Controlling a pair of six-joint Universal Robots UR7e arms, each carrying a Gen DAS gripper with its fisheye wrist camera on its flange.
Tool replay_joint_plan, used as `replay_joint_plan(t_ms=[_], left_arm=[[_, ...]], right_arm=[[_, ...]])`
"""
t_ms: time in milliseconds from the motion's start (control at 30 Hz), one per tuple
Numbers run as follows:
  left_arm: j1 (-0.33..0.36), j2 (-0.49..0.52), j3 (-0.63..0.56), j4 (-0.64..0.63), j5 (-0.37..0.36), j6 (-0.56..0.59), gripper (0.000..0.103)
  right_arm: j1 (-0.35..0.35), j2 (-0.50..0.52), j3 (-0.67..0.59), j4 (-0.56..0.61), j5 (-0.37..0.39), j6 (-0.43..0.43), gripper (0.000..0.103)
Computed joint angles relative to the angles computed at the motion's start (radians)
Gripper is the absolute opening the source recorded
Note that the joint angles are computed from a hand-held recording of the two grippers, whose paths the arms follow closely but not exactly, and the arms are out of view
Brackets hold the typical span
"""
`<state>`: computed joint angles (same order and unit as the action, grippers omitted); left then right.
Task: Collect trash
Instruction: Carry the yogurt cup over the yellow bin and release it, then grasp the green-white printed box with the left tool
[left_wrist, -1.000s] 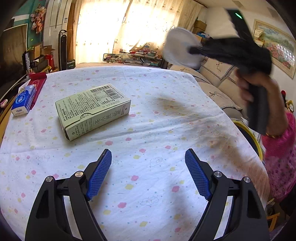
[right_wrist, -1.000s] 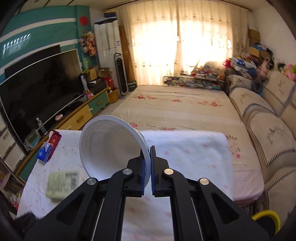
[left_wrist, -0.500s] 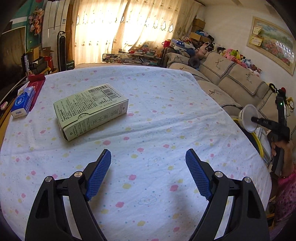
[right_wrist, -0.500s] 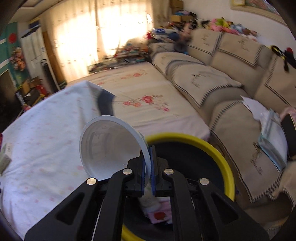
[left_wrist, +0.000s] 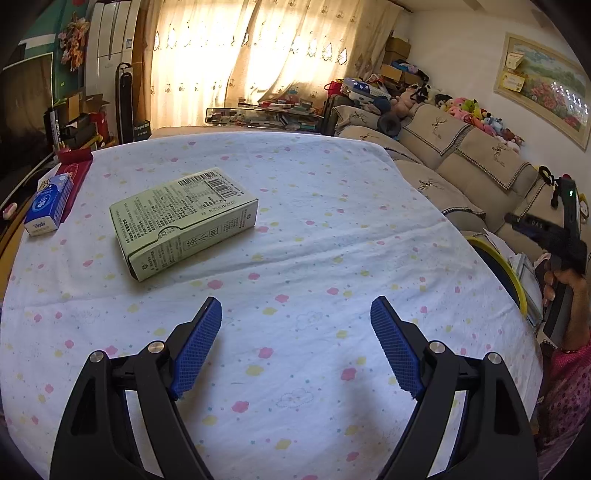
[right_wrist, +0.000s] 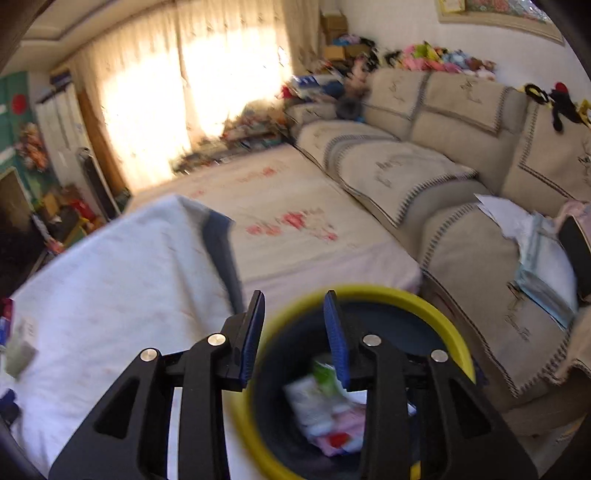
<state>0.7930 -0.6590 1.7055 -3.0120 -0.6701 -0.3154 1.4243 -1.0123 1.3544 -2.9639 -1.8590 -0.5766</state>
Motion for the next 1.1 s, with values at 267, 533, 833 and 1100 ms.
replay_joint_plan(t_ms=[267,533,833,1100], left_arm=[[0.004,-0.08,-0.028,0.168,0.052,0.036,0.085],[0.114,-0.131,-0.087,0.144,-0.059,0.316,0.089],[0.202,-0.1,-0.244,0.296,-0.208,0.386,0.092],[0.225,-0.081,-0.325,0.522,-0.308,0.349,0.092]], right_arm=[[0.067,-0.003,0.102,-0.057,0.263,-0.114,0.042],[0.062,0.003,0.126,-0.086,0.293,-0.175,0.051],[0.059,0.017,0.09,0.003,0.271,-0.092,0.051],[0.062,0.024,0.079,0.031,0.247,-0.081,0.051]])
